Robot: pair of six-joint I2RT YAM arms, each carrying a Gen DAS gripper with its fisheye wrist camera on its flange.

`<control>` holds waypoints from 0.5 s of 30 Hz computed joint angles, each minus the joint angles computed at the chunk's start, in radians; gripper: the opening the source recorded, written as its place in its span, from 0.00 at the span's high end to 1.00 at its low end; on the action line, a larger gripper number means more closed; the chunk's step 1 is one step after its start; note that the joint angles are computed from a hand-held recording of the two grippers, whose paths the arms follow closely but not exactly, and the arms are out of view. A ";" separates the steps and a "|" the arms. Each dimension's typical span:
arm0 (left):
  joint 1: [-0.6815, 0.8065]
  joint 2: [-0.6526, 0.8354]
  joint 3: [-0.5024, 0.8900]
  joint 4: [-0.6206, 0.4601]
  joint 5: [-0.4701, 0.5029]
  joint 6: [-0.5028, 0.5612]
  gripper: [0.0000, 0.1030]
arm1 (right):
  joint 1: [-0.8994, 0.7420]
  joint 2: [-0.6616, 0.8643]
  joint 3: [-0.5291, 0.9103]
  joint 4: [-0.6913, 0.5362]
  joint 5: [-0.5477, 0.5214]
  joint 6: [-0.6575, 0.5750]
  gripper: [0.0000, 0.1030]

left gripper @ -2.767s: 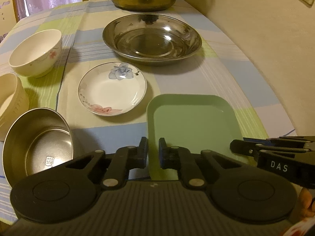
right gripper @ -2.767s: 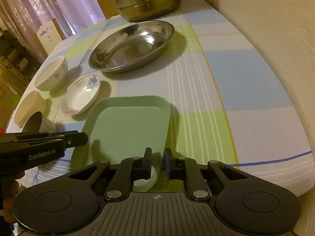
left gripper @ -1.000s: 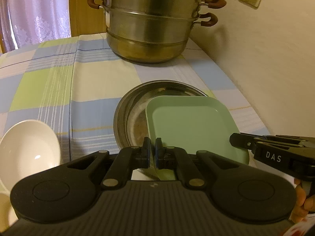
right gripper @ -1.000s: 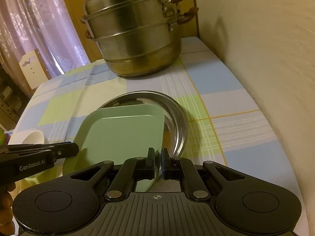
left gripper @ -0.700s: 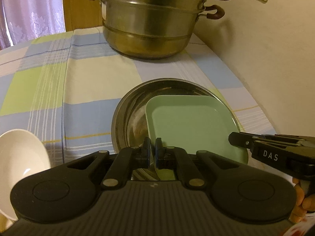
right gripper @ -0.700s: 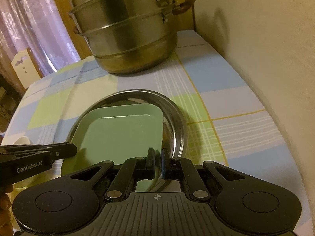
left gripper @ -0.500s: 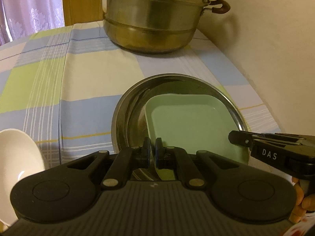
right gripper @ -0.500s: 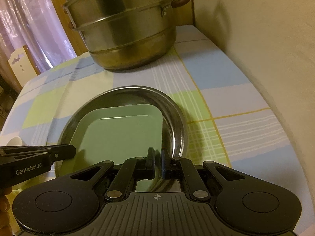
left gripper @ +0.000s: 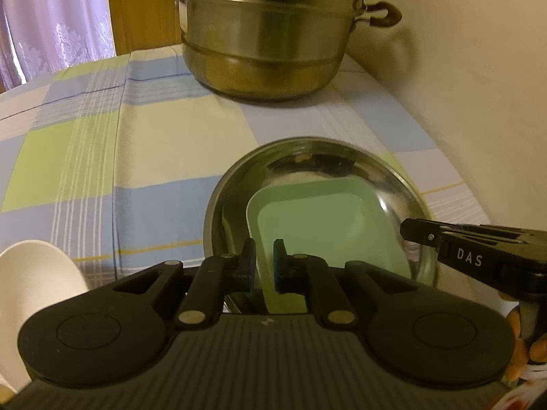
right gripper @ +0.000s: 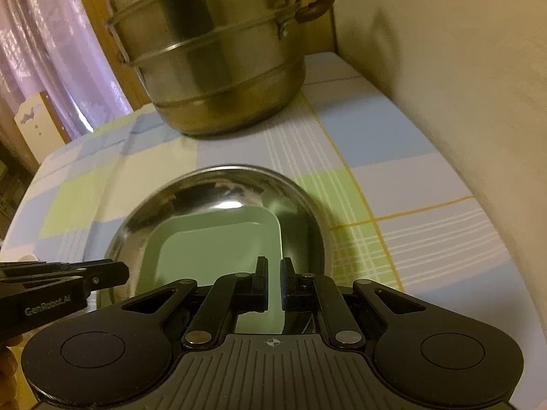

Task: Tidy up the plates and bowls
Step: 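Lift the green plate onto the round steel plate and open both grippers, then withdraw both grippers back from the stacked plates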

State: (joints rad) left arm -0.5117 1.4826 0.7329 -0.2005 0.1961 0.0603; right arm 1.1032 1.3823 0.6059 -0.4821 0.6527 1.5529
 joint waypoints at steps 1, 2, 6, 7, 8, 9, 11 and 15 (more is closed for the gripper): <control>0.002 -0.018 0.002 -0.018 0.002 0.001 0.91 | 0.007 -0.017 0.001 -0.016 0.006 0.012 0.91; 0.004 -0.041 0.001 -0.037 0.001 0.002 0.90 | 0.021 -0.033 0.005 -0.039 0.013 0.032 0.89; 0.009 -0.141 -0.002 -0.129 -0.012 0.007 0.90 | 0.100 -0.084 0.041 -0.159 0.056 0.119 0.63; 0.019 -0.172 -0.003 -0.160 -0.003 0.008 0.90 | 0.125 -0.094 0.049 -0.189 0.071 0.147 0.61; 0.029 -0.203 -0.007 -0.189 0.003 0.009 0.90 | 0.152 -0.101 0.062 -0.222 0.085 0.179 0.60; 0.039 -0.237 -0.010 -0.224 0.006 0.010 0.89 | 0.178 -0.107 0.074 -0.253 0.096 0.212 0.59; 0.051 -0.306 -0.017 -0.292 0.002 0.012 0.89 | 0.242 -0.121 0.099 -0.323 0.117 0.295 0.58; 0.092 -0.456 -0.034 -0.423 0.010 0.028 0.89 | 0.376 -0.113 0.163 -0.468 0.143 0.468 0.57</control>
State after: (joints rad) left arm -0.4193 1.0271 0.6985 -0.6239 0.2066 0.0883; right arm 1.4794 1.2689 0.7685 -0.9498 0.7961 2.0208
